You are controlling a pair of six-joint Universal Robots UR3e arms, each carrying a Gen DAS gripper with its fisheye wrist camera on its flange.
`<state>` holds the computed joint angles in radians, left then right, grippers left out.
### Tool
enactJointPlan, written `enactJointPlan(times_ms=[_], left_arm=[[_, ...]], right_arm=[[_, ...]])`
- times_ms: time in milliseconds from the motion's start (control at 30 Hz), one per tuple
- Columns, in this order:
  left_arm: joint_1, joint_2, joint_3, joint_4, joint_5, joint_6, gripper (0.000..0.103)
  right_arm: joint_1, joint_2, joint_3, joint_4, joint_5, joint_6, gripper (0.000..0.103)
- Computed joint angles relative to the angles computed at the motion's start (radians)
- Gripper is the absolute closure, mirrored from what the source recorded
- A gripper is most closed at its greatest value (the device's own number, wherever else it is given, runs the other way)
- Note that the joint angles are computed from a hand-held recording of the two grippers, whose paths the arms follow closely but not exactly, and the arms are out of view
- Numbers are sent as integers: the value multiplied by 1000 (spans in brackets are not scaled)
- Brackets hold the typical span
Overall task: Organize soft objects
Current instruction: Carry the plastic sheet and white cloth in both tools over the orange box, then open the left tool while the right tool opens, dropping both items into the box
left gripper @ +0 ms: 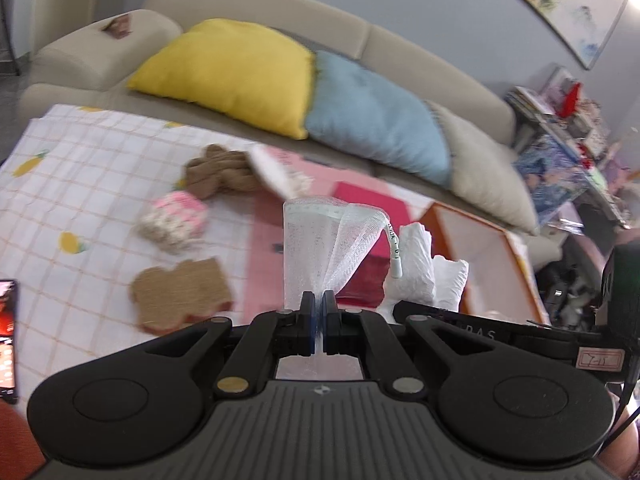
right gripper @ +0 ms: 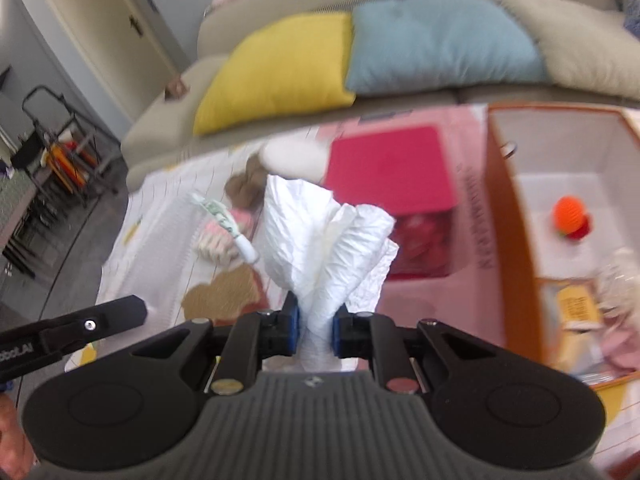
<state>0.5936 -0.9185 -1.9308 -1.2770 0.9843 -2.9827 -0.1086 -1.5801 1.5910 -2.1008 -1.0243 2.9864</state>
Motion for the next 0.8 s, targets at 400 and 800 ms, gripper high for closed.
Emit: enactJointPlan(times_ms=[400, 800], left_arm=[[-547, -487, 318, 323, 168, -291, 100], [-824, -1188, 1209, 31, 304, -334, 100]], right_arm=[[-366, -121, -15, 123, 96, -250, 89], [-439, 154, -177, -40, -9, -323, 89]])
